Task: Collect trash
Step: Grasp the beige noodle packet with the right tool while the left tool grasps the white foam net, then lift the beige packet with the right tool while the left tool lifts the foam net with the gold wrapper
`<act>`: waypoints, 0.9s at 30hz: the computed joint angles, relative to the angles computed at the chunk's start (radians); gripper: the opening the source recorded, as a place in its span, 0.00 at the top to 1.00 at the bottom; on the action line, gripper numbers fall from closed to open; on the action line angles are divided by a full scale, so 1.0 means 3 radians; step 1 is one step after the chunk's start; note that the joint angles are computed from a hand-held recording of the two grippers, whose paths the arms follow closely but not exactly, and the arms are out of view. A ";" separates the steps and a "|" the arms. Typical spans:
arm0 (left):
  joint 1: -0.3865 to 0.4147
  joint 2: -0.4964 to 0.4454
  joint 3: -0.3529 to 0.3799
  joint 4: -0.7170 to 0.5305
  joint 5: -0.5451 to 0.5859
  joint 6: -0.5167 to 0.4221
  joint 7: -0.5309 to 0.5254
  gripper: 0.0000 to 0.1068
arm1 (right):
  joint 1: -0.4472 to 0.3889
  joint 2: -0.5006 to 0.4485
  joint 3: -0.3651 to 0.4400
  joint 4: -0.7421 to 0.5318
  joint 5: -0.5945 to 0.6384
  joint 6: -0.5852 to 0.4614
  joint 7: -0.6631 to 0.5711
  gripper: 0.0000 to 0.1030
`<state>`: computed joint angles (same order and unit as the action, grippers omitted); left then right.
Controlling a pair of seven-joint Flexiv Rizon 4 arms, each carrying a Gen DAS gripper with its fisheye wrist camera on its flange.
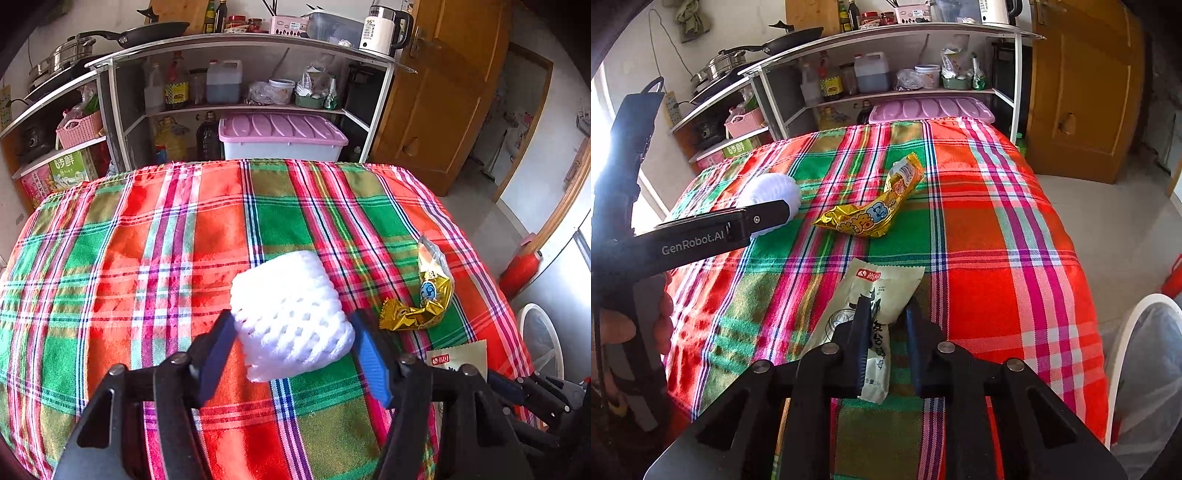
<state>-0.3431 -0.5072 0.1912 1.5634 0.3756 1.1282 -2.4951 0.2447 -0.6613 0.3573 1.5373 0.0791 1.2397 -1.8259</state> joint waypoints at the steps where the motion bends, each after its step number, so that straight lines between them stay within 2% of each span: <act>1: 0.0013 -0.0001 -0.0013 0.0002 -0.0012 0.0005 0.0016 0.46 | -0.0010 -0.0001 0.0011 -0.0002 0.0012 0.0005 -0.0007 0.86; 4: -0.0010 -0.0004 0.0012 -0.0016 0.0021 -0.0013 -0.0007 0.54 | -0.0032 0.0002 0.0030 0.0002 0.0040 0.0020 -0.0023 0.88; 7: -0.0018 0.0012 0.0019 -0.0006 0.0048 -0.0009 -0.0025 0.58 | -0.0039 0.0020 0.0023 0.0033 0.0048 0.0068 -0.0026 0.89; 15: -0.0018 0.0100 -0.0025 0.0042 0.0060 0.0203 0.0018 0.58 | -0.0111 0.0035 0.0041 0.0039 0.0098 0.0125 -0.0011 0.89; 18: 0.0028 0.0074 -0.0107 0.0010 -0.0042 0.0314 0.0145 0.56 | -0.0147 0.0027 0.0044 0.0013 0.0120 0.0137 0.0011 0.89; 20: -0.0020 0.0025 -0.0084 -0.0074 -0.0063 0.0284 0.0181 0.54 | -0.0165 0.0028 0.0047 0.0001 0.0132 0.0149 0.0024 0.89; 23: 0.0040 -0.0068 -0.0192 -0.0145 -0.0233 0.0309 0.0364 0.52 | -0.0197 0.0021 0.0054 -0.0036 0.0148 0.0140 0.0024 0.89; 27: -0.0047 -0.0182 -0.0130 -0.0297 -0.0300 0.0234 0.0494 0.41 | -0.0199 -0.0002 0.0022 -0.0087 0.0132 0.0118 0.0053 0.89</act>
<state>-0.3572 -0.5619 0.1521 1.4743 0.2856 1.1985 -2.3469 0.1849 -0.6618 0.3640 1.5112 0.1186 1.2750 -1.8099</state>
